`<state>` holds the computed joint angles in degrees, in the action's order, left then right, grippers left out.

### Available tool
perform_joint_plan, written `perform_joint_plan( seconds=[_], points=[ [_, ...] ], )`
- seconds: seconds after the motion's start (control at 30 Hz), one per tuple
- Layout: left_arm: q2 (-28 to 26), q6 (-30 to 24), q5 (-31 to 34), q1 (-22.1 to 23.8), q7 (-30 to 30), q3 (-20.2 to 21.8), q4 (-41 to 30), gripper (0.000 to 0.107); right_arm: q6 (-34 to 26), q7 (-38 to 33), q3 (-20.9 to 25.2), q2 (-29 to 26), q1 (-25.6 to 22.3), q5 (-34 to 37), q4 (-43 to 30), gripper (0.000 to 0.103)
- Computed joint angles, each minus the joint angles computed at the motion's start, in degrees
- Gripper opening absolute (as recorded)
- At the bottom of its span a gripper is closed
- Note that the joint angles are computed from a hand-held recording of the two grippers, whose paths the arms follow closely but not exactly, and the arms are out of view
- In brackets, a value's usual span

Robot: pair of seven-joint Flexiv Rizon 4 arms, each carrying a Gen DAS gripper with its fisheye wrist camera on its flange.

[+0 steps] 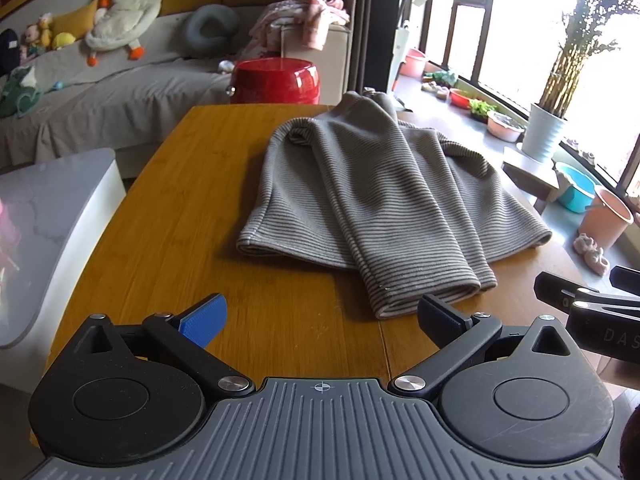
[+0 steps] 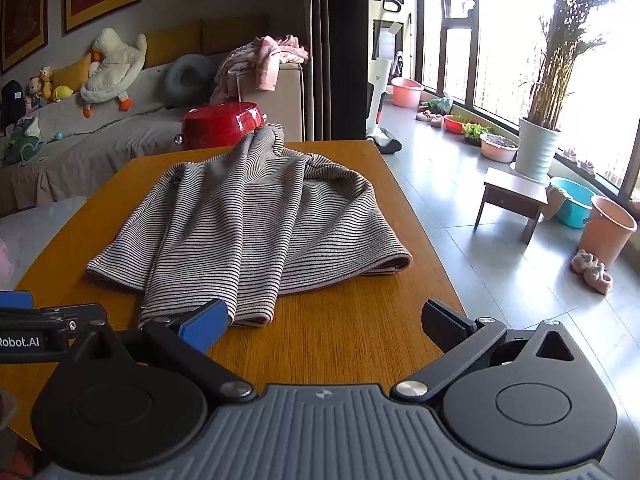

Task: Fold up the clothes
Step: 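Move the right gripper to the shirt collar and close on it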

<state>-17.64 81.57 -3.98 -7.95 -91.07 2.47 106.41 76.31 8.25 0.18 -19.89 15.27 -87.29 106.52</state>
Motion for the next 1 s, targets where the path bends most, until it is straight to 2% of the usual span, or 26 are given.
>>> perform_joint_plan(
  seconds=[0.2, 0.33, 0.43, 0.57, 0.63, 0.73, 0.83, 1.0],
  points=[
    [-0.6, -0.3, -0.8, 0.7, 0.9, -0.8, -0.3, 0.103, 2.1, -0.8, -0.2, -0.7, -0.6, -0.3, -0.8, 0.103],
    [-1.8, 1.6, -6.3, 4.6, 6.7, -5.9, -0.5, 0.103, 5.3, -1.2, -0.8, -2.3, -1.4, 0.6, -3.0, 0.103],
    [-4.4, 1.6, -8.6, 5.2, 9.3, -6.9, -3.9, 0.103, 7.3, 0.5, -2.1, -3.8, -1.6, 1.4, -5.2, 0.103],
    [-8.1, 0.2, -11.4, 6.5, 13.6, -9.2, -9.0, 0.103, 14.2, 3.4, -3.7, -7.0, -3.0, 1.6, -8.9, 0.103],
    [-10.1, -2.0, -12.5, 6.8, 15.2, -9.6, -11.8, 0.103, 15.4, -3.9, -2.1, -9.1, -3.7, 9.4, -10.1, 0.103],
    [-13.0, -5.6, -14.0, 6.9, 17.1, -9.8, -16.2, 0.103, 13.6, -15.3, 3.0, -12.6, -5.5, 20.7, -13.4, 0.103],
    [-15.7, -7.6, -15.5, 7.4, 19.2, -10.7, -19.6, 0.103, 11.9, -22.9, 6.8, -16.6, -6.5, 27.4, -18.6, 0.103],
    [-20.3, -11.0, -16.1, 6.6, 18.6, -9.1, -26.1, 0.103, 5.6, -37.8, 18.1, -25.8, -9.5, 38.6, -30.8, 0.103]
  ],
)
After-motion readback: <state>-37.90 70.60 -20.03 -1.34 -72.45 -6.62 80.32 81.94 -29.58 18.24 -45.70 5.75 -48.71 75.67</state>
